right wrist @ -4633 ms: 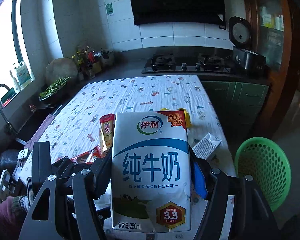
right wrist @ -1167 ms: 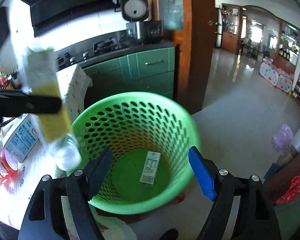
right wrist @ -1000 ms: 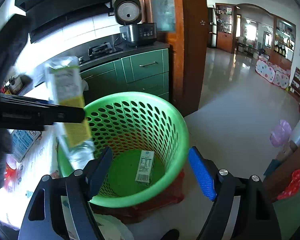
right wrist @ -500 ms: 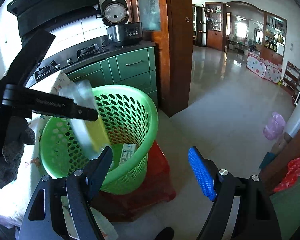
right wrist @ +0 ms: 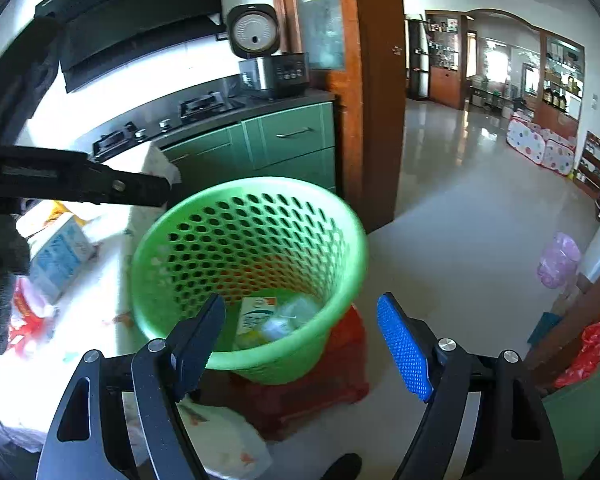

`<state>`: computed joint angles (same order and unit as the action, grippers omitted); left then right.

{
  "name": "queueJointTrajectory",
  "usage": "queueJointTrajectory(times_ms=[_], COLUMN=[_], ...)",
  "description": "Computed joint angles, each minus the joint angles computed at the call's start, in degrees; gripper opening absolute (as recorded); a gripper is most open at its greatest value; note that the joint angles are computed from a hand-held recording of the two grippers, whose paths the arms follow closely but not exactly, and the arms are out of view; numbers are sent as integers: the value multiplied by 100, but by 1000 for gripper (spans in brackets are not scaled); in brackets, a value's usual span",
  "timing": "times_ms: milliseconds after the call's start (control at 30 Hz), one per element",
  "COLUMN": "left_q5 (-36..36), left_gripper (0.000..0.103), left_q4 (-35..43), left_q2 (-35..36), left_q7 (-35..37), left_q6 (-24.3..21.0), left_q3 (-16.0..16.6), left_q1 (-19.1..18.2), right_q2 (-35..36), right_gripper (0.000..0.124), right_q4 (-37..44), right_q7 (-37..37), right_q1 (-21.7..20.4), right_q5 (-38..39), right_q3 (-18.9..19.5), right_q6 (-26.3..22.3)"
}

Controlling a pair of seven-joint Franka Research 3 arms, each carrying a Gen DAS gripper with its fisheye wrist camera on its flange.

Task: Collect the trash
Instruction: 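Return both tools to the table toward the remaining trash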

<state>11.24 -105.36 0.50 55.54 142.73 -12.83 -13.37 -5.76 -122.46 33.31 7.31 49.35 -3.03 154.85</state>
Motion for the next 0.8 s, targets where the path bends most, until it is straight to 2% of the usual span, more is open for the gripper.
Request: queueJointTrajectory(times_ms=[200,433,633,800], left_q5=[193,389,404,405], left_gripper=[67,71,71,71], left_q4=[-1013,-2286,-3348,-3993], left_q2=[-1258,-2878,-4278,-5139], left_q7=[-218,-594,-735,-754], left_q6=[-4,-107,-364,-678], left_q3=[29,91,287,400], left_q1=[50,240,384,461], right_q2=[-549,-1158,-1445,-1418], right_gripper=[76,76,76,76], right_q4=[-410,-782,-982,-867], right_q7=[-115,-132,14,315], right_q1=[220,589,886,1088], right_q5=[36,98,31,-90], right_q3=[42,27,121,208], right_q6=[-167,-589,-707,-937])
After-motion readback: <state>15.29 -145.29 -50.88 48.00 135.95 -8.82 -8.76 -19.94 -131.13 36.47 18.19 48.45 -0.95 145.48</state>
